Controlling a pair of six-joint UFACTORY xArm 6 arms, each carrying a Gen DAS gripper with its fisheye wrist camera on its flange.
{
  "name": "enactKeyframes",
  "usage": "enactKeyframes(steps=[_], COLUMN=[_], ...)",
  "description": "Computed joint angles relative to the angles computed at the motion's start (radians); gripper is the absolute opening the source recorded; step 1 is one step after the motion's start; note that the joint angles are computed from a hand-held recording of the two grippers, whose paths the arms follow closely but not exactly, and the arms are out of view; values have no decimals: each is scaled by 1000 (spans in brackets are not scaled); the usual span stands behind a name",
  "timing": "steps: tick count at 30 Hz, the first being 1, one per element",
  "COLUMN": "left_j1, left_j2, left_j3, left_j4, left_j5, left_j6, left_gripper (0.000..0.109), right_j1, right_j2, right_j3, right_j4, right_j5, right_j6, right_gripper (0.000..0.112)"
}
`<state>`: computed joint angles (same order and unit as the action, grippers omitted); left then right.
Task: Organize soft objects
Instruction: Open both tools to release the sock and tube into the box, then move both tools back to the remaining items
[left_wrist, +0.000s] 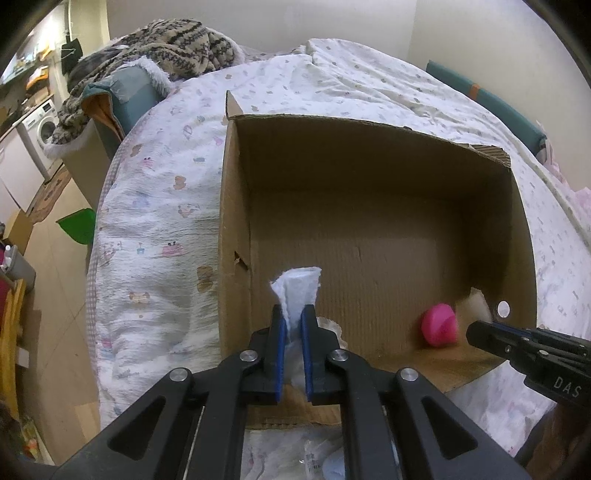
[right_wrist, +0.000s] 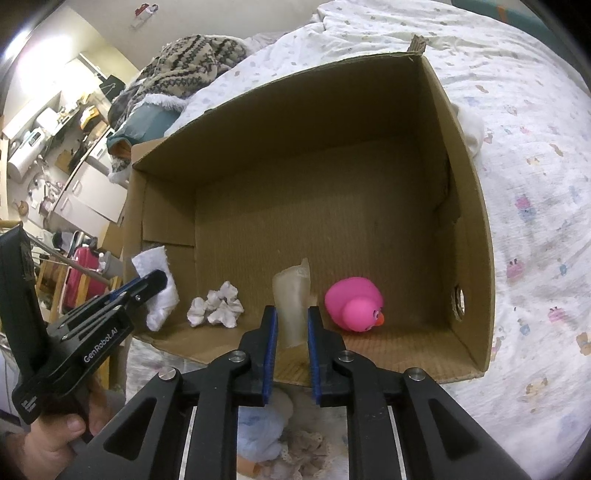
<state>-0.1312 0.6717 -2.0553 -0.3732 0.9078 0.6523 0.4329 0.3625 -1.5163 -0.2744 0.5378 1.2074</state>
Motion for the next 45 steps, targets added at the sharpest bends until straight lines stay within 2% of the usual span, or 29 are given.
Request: enactKeyframes(steps=[4,7,8,9,11,13,16,30,41,45], left_j1=[0,-1,-1,-1,3,3,-7,-2,33,55], left_j2=[-1,-7,-12,-15,-14,-23,-56,-77,-171,-198], left_j3=[1,9,17,20,10,19,77,92,198,224], left_j4=[1,-5,-8,-14,-46,-62,-47,-35,-61,-60], left_j5=[0,-2,-6,-4,30,40,-19,-29,-60,-60], left_j6=[2,9,15,22,42,55,72,60,111,109], left_gripper=[13,25,31,36,52,59,62,62,62,62], right_j1=[-3,-5,-5,-5,-4,-5,-8,-5,22,43], right_j2=[-7,-11,-12,-13,-18,-22,-26,-38,-121,-147], right_j3=[12,21,22,22,24,23,30,32,109,132], right_j4=[-6,-9,-13,-19,-61,-80,-72,-96,-158,-151], right_j5=[-14,-21,-22,-21,-13,0,-3,7,45,64], right_j6=[13,25,29,34,76,92,94,123,217,205], right_gripper=[18,30,36,50,68,68,68,68,68,68])
